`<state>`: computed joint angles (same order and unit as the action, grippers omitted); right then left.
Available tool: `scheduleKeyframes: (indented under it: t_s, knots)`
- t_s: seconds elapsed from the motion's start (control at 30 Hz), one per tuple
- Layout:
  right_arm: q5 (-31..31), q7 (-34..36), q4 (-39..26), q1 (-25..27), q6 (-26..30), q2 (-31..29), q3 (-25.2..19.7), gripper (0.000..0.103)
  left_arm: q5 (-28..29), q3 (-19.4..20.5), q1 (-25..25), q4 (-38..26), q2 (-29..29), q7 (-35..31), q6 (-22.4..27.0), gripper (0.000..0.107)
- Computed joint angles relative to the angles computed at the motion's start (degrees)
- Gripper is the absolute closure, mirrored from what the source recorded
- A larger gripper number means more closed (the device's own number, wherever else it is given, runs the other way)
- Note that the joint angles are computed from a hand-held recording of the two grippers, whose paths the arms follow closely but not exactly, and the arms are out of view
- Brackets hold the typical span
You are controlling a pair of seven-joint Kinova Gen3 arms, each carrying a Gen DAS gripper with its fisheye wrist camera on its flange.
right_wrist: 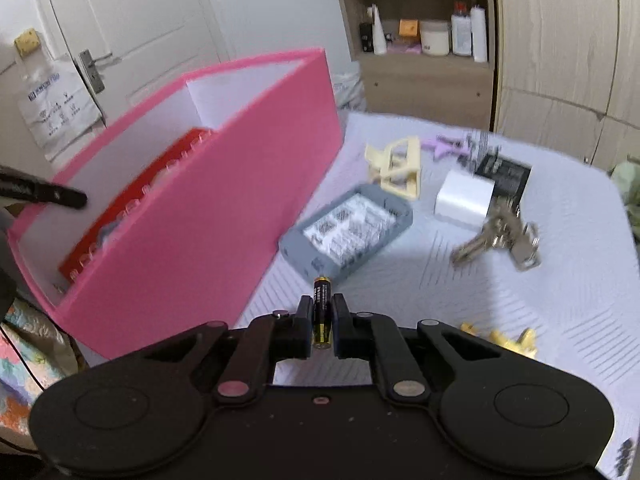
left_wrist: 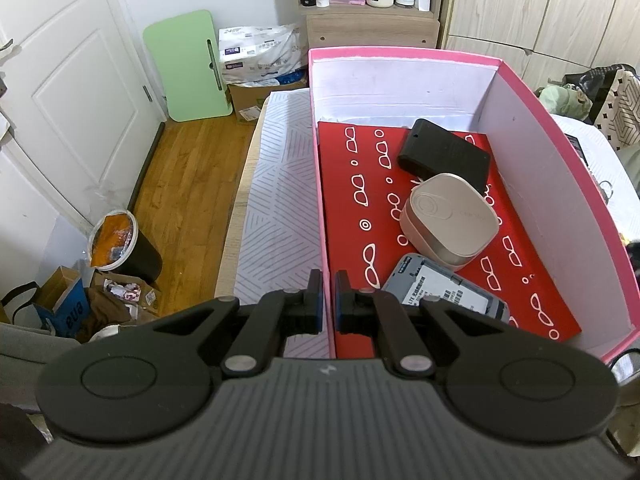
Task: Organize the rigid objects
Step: 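Grasp the AA battery on the table with the right gripper, then carry the AA battery into the pink box and release it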
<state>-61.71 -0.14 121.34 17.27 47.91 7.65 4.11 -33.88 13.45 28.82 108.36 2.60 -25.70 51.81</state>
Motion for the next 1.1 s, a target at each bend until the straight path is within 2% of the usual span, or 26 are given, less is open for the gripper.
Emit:
scheduleKeyframes:
  t_s: [0.13, 0.23, 0.33, 0.53, 0.63, 0.73, 0.87, 0.93, 1.03, 1.1]
  knots:
    - [-2.78, 2.81, -2.87, 2.90, 6.41, -2.45, -1.40, 0.091, -0.30, 0.10, 0.16, 0.11, 0.10, 0.42, -0.07, 0.103]
    - [-5.13, 4.51, -4.97, 1.16, 10.44, -3.27, -0.38, 0.091, -0.10, -0.07, -0.01, 0.69, -0.17, 0.69, -0.92, 0.103]
    - [-5.07, 3.54, -7.86, 0.37, 11.42, -3.24, -3.29, 0.091, 0.54, -0.21, -0.46, 0.91, -0.52, 0.34, -1.49, 0.103]
    - [5.91, -10.09, -20.32, -14.19, 10.57, 3.14, -2.04, 0.091, 0.71, -0.08, -1.09, 1.26, -0.81, 0.10, -2.18, 0.103]
    - [12.87, -17.08, -24.67, -22.01, 7.31, 5.32, -1.79, 0.091, 0.46, -0.06, -1.25, 1.79, -1.00, 0.72, -2.81, 0.103]
    - [19.86, -23.77, -27.65, -27.40, 4.25, 7.42, -2.29, 0.091, 0.79, -0.01, -1.53, 1.93, -1.18, 0.84, -3.06, 0.103]
    - [29.12, -32.57, -32.14, -24.32, 3.70, 11.17, -10.38, 0.091, 0.76, 0.15, -1.59, 1.90, -1.17, 0.90, -2.96, 0.103]
    - [33.15, -36.26, -33.35, -23.82, 3.21, 12.26, -12.55, 0.090, 0.93, 0.14, -1.66, 1.88, -1.14, 0.73, -3.03, 0.103]
    - [34.76, -40.79, -33.91, -20.75, 2.56, 12.67, -16.29, 0.089, 0.50, 0.31, -1.34, 1.44, -0.64, 1.13, -2.43, 0.103]
    - [33.65, -39.98, -33.00, -18.86, 2.10, 11.26, -17.40, 0.087, 0.16, 0.29, -1.09, 1.42, -0.52, 1.55, -2.31, 0.103]
